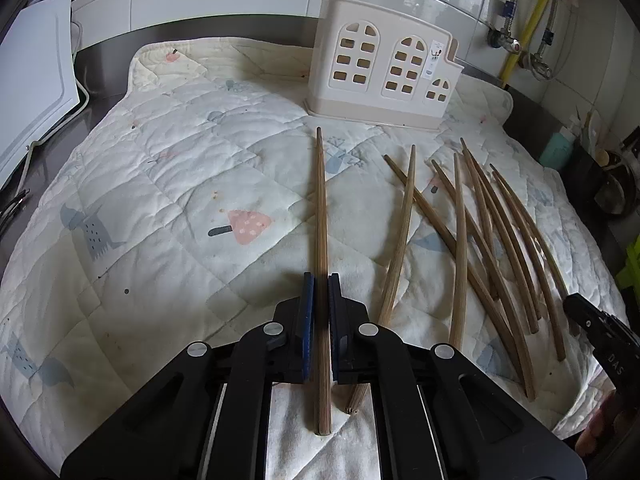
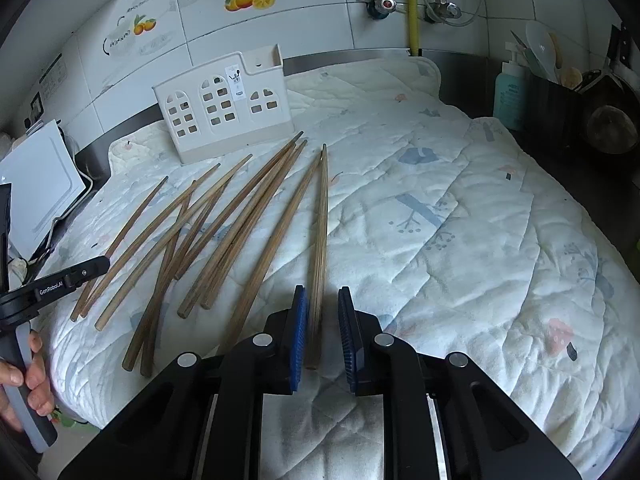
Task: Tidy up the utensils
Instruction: 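Close the left tool on a wooden chopstick while the right tool grasps another chopstick, then lift and carry both held chopsticks up over the white house-shaped holder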
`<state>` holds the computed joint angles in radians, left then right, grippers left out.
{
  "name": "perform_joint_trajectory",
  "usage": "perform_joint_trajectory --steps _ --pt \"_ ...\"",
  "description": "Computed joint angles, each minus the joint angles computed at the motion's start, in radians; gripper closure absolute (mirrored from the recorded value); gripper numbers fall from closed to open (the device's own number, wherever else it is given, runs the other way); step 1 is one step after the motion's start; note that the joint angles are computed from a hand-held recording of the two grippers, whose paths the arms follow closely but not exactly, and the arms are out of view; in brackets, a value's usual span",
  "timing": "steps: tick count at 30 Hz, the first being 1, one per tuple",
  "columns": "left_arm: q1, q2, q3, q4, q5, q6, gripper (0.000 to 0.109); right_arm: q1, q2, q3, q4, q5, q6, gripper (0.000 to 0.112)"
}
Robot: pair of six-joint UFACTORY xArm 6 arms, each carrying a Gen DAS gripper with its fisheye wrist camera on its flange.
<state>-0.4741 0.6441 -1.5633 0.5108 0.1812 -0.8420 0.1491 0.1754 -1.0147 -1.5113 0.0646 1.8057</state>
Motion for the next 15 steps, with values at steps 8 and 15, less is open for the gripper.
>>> perform_joint_trajectory --steps 8,15 --pt "0.01 -0.007 0.033 0.019 -0.062 -0.035 0.1 0.044 -0.004 -0.005 -0.022 0.1 -0.012 0.106" --pt "0.009 -0.006 0.06 -0.178 -0.12 0.093 0.101 0.064 -0.056 0.007 -0.103 0.122 0.045 0.106"
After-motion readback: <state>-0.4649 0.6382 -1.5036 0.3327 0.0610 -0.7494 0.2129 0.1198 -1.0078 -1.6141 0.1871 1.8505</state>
